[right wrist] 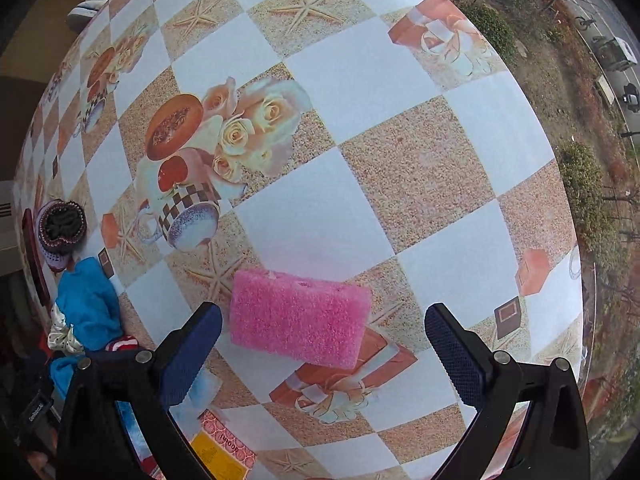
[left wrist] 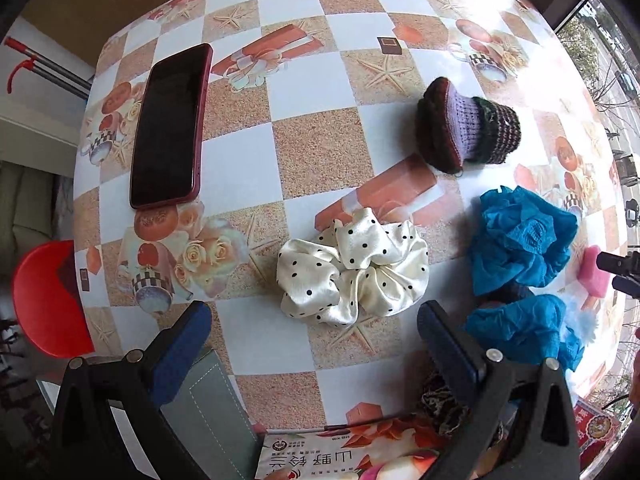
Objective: Organize soft objects
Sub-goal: 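Grasp the polka-dot scrunchie with the left tool while the right tool grasps the pink sponge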
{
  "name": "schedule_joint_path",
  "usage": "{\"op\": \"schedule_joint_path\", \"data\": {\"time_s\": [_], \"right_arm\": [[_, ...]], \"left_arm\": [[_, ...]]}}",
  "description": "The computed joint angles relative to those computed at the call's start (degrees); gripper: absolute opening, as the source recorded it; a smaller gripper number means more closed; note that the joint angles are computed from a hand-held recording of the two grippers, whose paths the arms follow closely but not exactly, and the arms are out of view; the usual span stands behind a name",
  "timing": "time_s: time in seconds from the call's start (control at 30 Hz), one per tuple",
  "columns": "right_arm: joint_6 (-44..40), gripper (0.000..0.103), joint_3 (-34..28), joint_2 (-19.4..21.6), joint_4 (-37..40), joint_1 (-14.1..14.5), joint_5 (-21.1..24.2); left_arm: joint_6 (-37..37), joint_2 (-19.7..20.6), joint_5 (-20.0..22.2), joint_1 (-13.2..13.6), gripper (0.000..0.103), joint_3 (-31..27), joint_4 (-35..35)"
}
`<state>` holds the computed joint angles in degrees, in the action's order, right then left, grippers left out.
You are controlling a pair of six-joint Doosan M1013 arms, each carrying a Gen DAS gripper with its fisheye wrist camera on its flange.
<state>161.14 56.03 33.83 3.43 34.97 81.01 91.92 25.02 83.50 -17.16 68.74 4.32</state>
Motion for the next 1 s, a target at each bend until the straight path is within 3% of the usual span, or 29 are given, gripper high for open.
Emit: {"op": "schedule_joint_path", "data": {"time_s": [0.13,0.43,0.5,0.57,0.67,0.7,0.77,0.83,1.0], "right_arm": [[2.80,0.102,3.17,-0.56,1.46,-0.23,-3.17],[-0.22,0.102,-6.40,5.71,-1.83,1.17,6.61],[0.32,0.102,-7.98,6.80,-2.11,1.81,6.98],[0.90,0.100,-7.23,6.43,-2.08,2.04,6.46],[2.49,0.084,-4.42,4.56,-3.22,2.74,4.74],[2.83,0.073,-3.80,4.05,-3.67,2.92,4.42],[2.58,0.072,-4.00,3.84,-3.28,2.72,3.54],[2.58,0.072,-3.88,3.66,-2.84,2.55,2.99],[4.12,0.072,0.03,-0.23,-3.15,2.75,-0.16]], "left_arm": [[-4.84,1.27,0.55,0.38,0.103,-1.08,-0.99],[-10.37,4.76,3.55,0.55,0.103,-2.89,-0.30],[-10.42,5.19,3.96,0.27,0.101,-3.11,1.07],[-9.94,5.42,4.07,0.05,0.091,-3.11,1.35],[-10.25,5.62,4.31,-1.06,0.080,-3.29,1.19],[-9.63,5.59,4.25,-1.16,0.072,-3.35,0.56],[-8.09,5.43,3.99,-1.41,0.054,-3.41,-0.93],[-6.75,5.21,3.72,-2.21,0.027,-3.38,-0.06],[-5.25,3.22,1.11,-2.88,0.024,-2.33,-0.43]]}}
